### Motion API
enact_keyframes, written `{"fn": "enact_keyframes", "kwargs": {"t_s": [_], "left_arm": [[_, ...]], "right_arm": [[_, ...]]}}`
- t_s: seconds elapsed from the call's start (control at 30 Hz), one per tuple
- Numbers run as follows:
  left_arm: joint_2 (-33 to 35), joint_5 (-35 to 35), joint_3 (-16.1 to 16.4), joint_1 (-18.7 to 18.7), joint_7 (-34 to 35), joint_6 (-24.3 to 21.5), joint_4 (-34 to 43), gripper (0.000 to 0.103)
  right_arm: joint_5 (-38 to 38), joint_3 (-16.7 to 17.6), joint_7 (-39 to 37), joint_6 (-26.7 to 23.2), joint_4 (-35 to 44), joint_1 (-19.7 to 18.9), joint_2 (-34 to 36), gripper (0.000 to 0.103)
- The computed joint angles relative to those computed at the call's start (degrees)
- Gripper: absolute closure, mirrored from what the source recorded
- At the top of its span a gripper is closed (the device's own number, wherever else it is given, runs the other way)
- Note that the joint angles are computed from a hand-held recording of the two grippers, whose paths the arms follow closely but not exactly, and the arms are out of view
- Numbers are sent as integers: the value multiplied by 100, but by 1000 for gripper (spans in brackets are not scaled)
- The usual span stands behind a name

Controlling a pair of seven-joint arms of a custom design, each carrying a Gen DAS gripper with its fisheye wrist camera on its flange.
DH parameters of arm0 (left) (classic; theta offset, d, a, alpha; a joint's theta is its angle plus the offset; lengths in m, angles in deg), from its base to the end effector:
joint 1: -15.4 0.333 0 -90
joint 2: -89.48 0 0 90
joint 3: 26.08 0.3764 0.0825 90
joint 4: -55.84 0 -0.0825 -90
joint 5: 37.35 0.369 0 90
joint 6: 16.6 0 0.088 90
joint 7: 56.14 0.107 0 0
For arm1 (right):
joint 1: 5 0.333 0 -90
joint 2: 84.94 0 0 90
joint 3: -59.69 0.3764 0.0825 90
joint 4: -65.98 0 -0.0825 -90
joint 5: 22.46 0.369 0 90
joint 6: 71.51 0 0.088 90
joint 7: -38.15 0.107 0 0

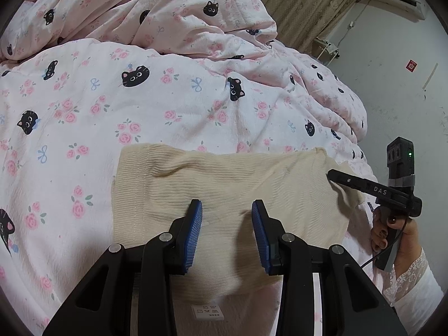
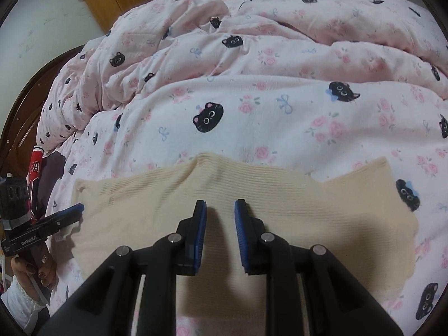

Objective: Fold clothes
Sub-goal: 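Move the open right gripper to the folded sweater edge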

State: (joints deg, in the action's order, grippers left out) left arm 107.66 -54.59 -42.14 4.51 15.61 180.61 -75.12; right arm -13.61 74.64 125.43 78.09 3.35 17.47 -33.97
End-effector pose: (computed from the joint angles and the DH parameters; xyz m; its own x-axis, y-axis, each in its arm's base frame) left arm 0.5460 -0.2251 0.3854 0.0449 -0.8945 0.4448 -0.7341 -0.3315 -0.5926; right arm 0.7295 0.4333 0.4108 0.4857 -0.8171 -0.3105 -0.7837 -0.2497 -0.5687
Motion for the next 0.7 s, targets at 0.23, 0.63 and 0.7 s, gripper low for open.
{"fn": "enact_keyframes", "kwargs": {"t_s": [0.23,0.63,0.7], "left_arm": [[30,137,-142,180,-146,-3,-4,71],[27,280,-200,264,-266,-1,-26,71],[26,283,-191,255,-268,1,-31,71]], "right_arm": [[-427,-508,802,562,-331,156,-172,82],[-1438,-1322,2555,736,-596,252,-345,82],[-1563,-1319,2726,961,-742,191,-437,82]]}}
